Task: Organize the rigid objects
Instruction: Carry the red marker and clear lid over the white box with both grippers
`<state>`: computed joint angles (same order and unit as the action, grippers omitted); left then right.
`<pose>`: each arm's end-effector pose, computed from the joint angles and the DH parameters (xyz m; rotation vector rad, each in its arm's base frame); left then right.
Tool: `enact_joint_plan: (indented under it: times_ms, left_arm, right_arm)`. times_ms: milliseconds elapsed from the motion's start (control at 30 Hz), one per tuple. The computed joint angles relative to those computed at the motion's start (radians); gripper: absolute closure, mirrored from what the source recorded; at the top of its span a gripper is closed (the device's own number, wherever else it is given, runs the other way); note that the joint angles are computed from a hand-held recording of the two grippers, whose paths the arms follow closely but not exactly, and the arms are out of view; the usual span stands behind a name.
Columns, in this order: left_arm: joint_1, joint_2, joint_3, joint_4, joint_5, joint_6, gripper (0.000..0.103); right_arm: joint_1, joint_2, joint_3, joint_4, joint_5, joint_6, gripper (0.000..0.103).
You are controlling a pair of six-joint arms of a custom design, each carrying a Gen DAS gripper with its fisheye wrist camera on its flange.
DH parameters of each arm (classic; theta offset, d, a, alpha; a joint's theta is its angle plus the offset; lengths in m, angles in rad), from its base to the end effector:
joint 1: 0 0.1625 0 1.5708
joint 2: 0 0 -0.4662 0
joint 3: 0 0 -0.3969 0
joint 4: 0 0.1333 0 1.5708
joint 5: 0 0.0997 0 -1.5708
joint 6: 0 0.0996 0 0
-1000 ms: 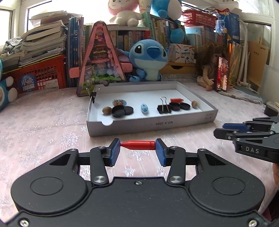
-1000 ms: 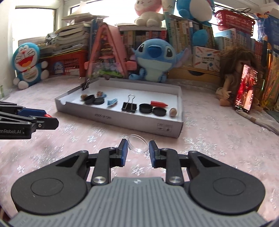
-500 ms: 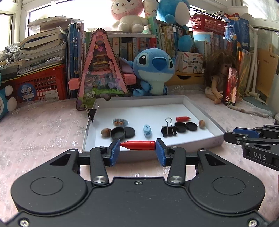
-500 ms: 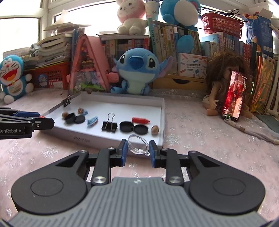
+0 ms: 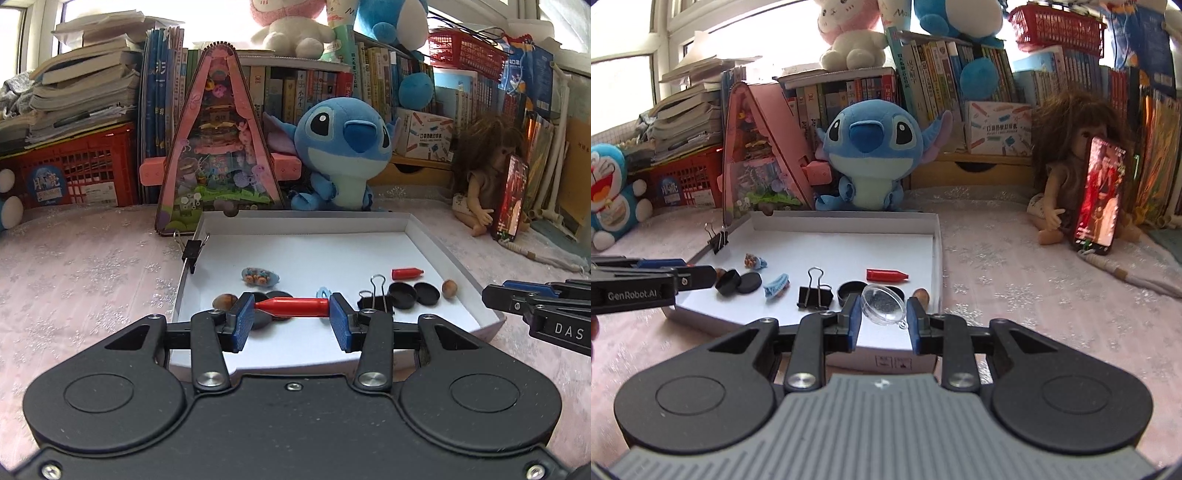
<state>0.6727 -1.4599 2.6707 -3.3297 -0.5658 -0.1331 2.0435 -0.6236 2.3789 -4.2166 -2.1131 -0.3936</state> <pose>-0.1026 -0.3596 0.2608 0.5184 2.2219 -1.1624 0.2708 -0.3497 0.0684 0.7179 -2.3104 1.1700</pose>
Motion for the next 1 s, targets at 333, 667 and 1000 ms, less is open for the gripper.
enact_joint_plan:
  times_ms: [333, 667, 1000]
  left_arm:
    - [0.068, 0.083, -0.048, -0.043, -0.037, 0.019, 0.061]
    - [0.095, 0.113, -0.053, -0.035, -0.056, 0.023, 0.061]
    - [0.133, 0.172, -0.077, -0.078, -0.055, 0.041, 0.061]
  right_arm:
    - [-0.061, -0.044, -0.043, 0.165, 0.063, 0.141, 0.072]
    - [-0.079, -0.033, -0.064, 0.248, 0.077, 0.147, 0.072]
    - [-0.068, 0.007, -0.115, 0.279, 0.036, 0.11, 0.072]
